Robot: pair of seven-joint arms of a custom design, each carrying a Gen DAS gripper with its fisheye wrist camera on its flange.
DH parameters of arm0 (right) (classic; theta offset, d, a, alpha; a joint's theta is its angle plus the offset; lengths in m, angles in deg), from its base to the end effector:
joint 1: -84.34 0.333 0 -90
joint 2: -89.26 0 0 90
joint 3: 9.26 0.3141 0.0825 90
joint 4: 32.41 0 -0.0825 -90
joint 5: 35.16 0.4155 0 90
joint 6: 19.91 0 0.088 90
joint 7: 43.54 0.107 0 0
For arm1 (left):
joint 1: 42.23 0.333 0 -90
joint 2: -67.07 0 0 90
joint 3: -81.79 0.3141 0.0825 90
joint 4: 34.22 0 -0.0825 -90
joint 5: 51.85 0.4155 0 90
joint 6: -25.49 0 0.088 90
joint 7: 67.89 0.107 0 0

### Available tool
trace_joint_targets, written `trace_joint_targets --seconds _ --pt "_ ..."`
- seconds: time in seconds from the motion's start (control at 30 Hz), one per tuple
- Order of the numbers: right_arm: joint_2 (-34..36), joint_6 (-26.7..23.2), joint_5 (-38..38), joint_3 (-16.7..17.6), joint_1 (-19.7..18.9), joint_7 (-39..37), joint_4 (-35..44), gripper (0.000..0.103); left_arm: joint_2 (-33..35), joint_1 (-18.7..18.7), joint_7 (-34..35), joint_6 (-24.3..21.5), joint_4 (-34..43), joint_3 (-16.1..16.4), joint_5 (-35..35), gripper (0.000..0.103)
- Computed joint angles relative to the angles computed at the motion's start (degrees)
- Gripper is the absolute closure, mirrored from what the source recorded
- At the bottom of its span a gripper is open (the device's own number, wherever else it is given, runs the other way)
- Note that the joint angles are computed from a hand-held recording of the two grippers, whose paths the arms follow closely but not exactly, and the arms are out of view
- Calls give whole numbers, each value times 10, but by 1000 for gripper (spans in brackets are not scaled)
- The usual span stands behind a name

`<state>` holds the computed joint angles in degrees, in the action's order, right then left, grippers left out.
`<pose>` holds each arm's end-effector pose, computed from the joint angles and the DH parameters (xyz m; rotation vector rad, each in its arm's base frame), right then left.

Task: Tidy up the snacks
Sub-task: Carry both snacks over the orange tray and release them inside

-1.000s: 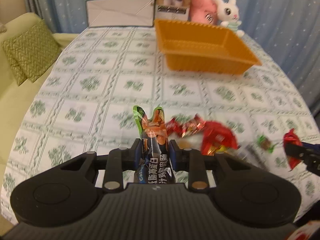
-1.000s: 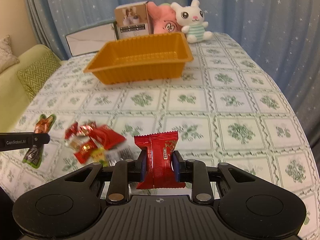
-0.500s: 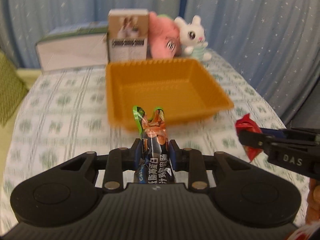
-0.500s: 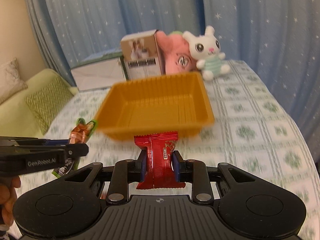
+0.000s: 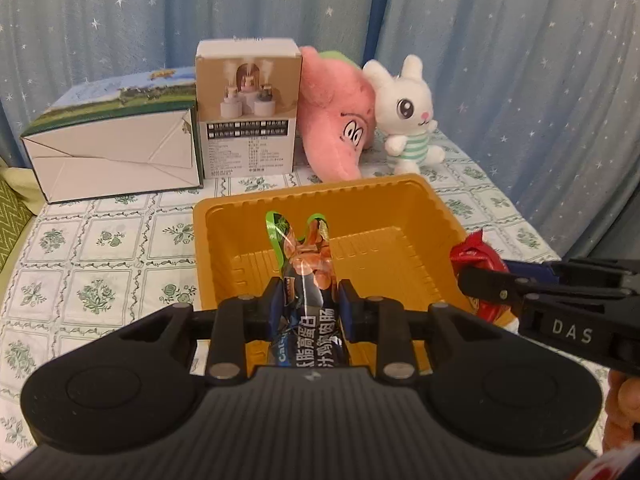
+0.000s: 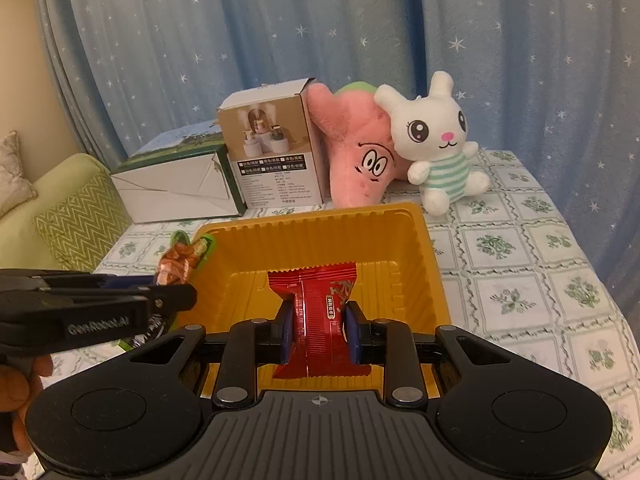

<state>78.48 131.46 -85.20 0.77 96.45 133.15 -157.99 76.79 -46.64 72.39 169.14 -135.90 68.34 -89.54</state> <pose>0.5144 0.2353 0.5133 -1.2416 2.0186 -0.7153 0.6528 -0.1958 0.5117 -1.0965 2.5114 -1.0838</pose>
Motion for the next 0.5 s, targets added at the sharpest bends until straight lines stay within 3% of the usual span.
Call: trace_joint_targets --seconds 0.5 --pt "58 9 1 -29 12 -6 29 76 75 4 -30 12 47 -21 41 76"
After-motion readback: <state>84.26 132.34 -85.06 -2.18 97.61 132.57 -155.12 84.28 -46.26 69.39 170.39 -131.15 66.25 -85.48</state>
